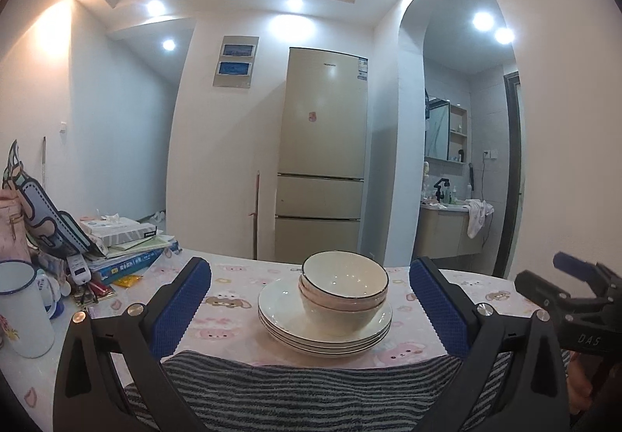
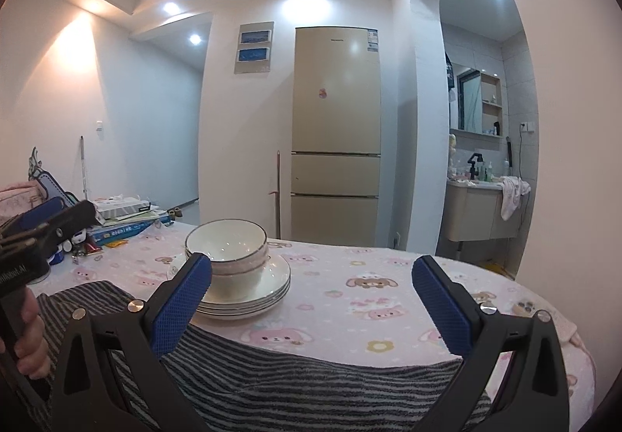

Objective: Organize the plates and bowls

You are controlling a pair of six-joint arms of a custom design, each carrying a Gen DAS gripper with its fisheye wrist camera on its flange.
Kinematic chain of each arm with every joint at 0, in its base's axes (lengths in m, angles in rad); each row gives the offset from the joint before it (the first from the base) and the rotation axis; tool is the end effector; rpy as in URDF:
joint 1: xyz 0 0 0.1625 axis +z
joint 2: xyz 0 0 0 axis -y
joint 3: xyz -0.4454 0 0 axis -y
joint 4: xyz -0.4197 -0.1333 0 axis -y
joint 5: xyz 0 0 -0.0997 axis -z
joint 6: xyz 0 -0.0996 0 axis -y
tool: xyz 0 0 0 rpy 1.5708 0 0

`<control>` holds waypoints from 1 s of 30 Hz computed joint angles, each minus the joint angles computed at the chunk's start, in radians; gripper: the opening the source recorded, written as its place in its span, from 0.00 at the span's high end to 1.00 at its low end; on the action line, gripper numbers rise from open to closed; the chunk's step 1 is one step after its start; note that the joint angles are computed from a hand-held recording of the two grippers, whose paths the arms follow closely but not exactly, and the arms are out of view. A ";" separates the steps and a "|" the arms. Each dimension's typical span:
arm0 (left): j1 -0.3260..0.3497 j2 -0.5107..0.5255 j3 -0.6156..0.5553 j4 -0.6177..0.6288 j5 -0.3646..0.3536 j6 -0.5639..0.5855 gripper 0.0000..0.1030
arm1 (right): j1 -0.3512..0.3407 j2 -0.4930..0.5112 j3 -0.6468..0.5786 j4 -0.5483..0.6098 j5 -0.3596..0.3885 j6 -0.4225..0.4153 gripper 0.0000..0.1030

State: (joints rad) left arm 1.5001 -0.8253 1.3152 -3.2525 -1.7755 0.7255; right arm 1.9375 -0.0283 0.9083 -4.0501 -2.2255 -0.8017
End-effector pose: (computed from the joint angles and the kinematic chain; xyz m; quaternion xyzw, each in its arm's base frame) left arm 0.0563 -0.8059 0.3488 0.3720 0.7367 -0.5559 0.0995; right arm 0.3506 -0.7103 -0.0465 0.1716 -0.6777 0.6147 0.3653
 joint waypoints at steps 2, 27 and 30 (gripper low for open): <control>0.003 0.005 0.002 -0.007 0.008 0.007 0.00 | -0.005 -0.001 0.004 0.001 -0.013 0.021 0.00; 0.011 0.008 0.017 -0.004 0.002 0.021 0.00 | 0.005 0.045 -0.078 -0.012 -0.093 -0.035 0.00; 0.012 0.011 0.011 0.000 0.004 0.014 0.00 | 0.003 0.036 -0.062 -0.015 -0.088 -0.021 0.00</control>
State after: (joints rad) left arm 1.5121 -0.8147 1.3261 -3.2522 -1.7716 0.7395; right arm 1.9406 0.0073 0.8465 -4.0655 -2.3132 -0.8223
